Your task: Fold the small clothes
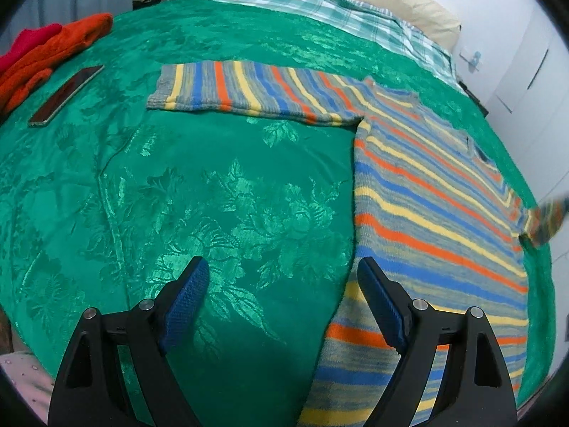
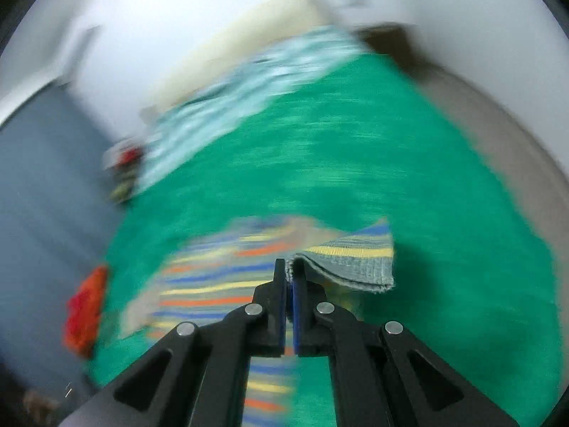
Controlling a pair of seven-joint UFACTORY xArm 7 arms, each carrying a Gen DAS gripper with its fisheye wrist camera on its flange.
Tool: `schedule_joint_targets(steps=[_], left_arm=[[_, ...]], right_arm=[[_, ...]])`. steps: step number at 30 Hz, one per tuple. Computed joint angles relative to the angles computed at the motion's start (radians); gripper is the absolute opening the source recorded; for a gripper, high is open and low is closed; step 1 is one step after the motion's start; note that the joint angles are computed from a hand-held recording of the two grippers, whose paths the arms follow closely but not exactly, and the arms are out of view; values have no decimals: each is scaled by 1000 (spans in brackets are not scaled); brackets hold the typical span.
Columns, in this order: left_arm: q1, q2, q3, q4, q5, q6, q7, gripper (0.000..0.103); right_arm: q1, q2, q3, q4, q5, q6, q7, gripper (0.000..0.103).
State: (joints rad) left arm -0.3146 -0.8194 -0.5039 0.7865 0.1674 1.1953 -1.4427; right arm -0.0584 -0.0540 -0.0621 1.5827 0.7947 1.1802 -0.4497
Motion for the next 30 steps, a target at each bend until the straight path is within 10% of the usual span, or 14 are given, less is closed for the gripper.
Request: schedule_joint_targets(steps=[4,7,20,22,26,30], left_arm=[[-3,-9,7,-7,-2,-4,2,87],[-7,-23,15,-17,-14,3,2,87],[10,-15,23,-34,-35,-36,20,88],[8,4,15,-16,-25,-14,31,88],[7,8,-8,9,5,2,26,88],[17,55,-52,66,74,-13,62,88]], right_arm=[[98,84,90,85,136,71,-6,9],[142,165,144,135,112,106,64,69],[125,198,122,-36,-187,-5,157,65],[142,183,114,-103,-340,-110,225,38],[156,22,114,-274,-485,-304,242,41],[194,-204,123,-437,-535,-238,136,49]])
